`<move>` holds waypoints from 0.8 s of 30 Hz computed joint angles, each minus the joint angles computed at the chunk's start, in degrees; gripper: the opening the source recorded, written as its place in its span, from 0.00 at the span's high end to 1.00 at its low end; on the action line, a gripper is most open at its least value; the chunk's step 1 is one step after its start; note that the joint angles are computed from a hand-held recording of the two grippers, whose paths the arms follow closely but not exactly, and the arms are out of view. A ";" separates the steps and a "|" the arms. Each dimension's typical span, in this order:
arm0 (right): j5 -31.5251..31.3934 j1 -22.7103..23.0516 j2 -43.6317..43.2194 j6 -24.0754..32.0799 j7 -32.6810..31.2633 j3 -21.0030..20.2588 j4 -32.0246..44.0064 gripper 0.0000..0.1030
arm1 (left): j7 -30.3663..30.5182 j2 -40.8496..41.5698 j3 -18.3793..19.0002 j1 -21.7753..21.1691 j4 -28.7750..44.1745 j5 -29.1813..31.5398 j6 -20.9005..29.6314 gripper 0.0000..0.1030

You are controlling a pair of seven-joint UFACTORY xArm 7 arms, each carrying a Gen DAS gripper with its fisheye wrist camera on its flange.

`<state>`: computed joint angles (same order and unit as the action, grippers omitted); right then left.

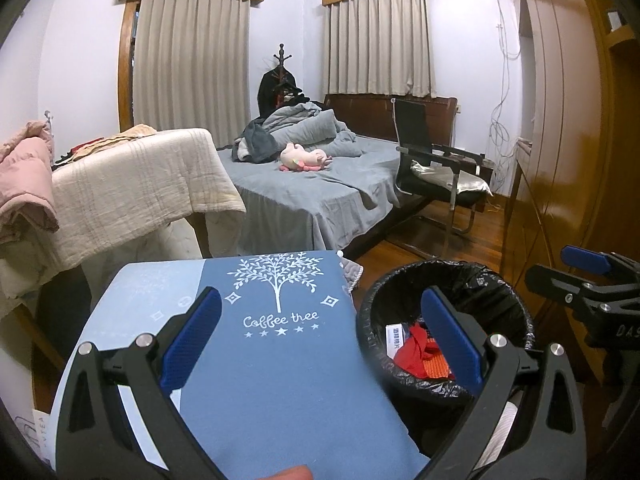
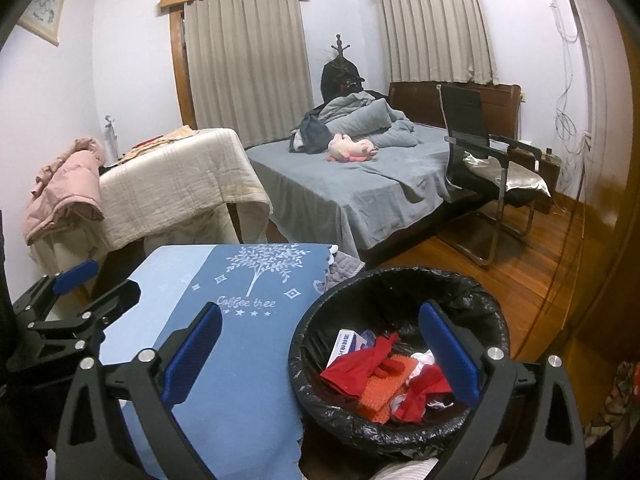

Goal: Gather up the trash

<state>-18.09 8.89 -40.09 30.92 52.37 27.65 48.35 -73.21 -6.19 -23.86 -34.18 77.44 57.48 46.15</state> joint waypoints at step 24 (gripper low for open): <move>-0.87 0.19 1.37 0.02 0.65 0.33 0.99 0.06 | 0.20 -1.35 -0.78 1.26 -0.89 -0.70 0.13 0.06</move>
<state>-18.95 9.07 -38.72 30.94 53.02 27.98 49.33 -73.01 -7.55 -24.64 -32.92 76.54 56.77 46.28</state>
